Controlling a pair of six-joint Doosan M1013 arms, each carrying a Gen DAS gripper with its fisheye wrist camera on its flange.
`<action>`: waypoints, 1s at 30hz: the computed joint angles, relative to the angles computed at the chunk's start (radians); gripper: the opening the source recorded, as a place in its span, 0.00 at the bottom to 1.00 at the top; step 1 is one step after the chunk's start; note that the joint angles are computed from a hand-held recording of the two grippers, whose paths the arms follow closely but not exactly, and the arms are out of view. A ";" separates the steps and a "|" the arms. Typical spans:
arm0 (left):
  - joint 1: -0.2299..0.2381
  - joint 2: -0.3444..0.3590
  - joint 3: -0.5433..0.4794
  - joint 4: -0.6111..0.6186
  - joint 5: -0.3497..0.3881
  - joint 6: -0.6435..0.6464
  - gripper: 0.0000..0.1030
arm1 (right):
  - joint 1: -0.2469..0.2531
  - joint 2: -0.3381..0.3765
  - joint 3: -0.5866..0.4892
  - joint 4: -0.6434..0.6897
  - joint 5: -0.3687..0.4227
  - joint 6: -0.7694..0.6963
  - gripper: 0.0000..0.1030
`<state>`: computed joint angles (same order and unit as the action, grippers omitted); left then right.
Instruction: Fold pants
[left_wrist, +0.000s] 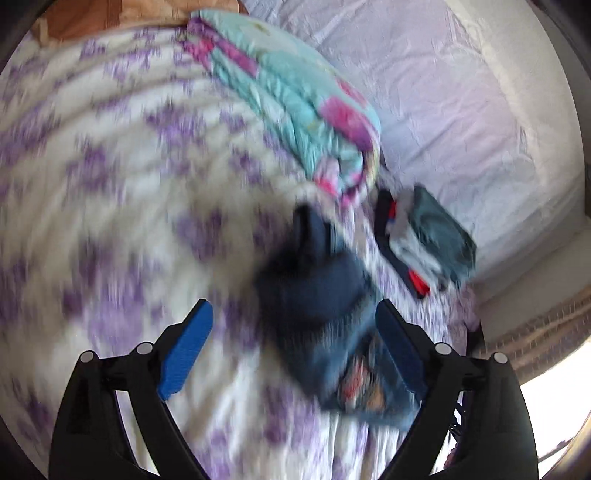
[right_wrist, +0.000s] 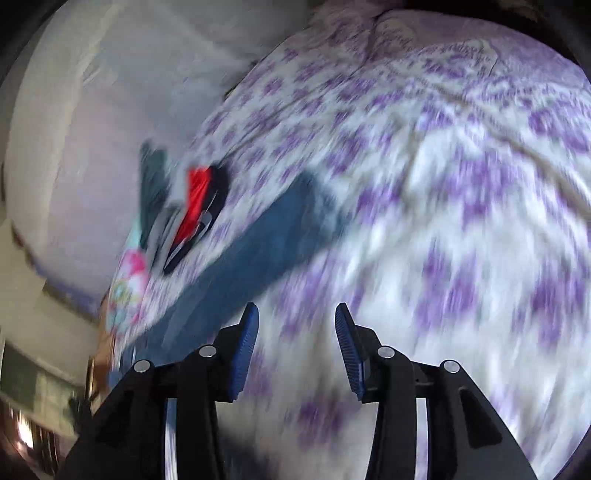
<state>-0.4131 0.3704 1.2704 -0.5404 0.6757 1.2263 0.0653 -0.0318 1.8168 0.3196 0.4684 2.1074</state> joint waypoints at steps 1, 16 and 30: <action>-0.007 -0.010 0.022 -0.017 0.001 0.024 0.84 | 0.023 -0.009 0.011 0.020 0.008 -0.026 0.44; -0.057 -0.021 0.080 -0.083 -0.016 0.136 0.87 | 0.227 -0.005 0.039 -0.218 -0.051 0.126 0.18; -0.059 0.025 0.011 -0.019 0.026 0.072 0.95 | 0.047 -0.060 -0.017 -0.455 -0.011 0.361 0.17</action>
<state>-0.4725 0.3957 1.2811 -0.5598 0.7015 1.2978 0.1119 -0.0921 1.7995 -0.1351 0.4576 2.4680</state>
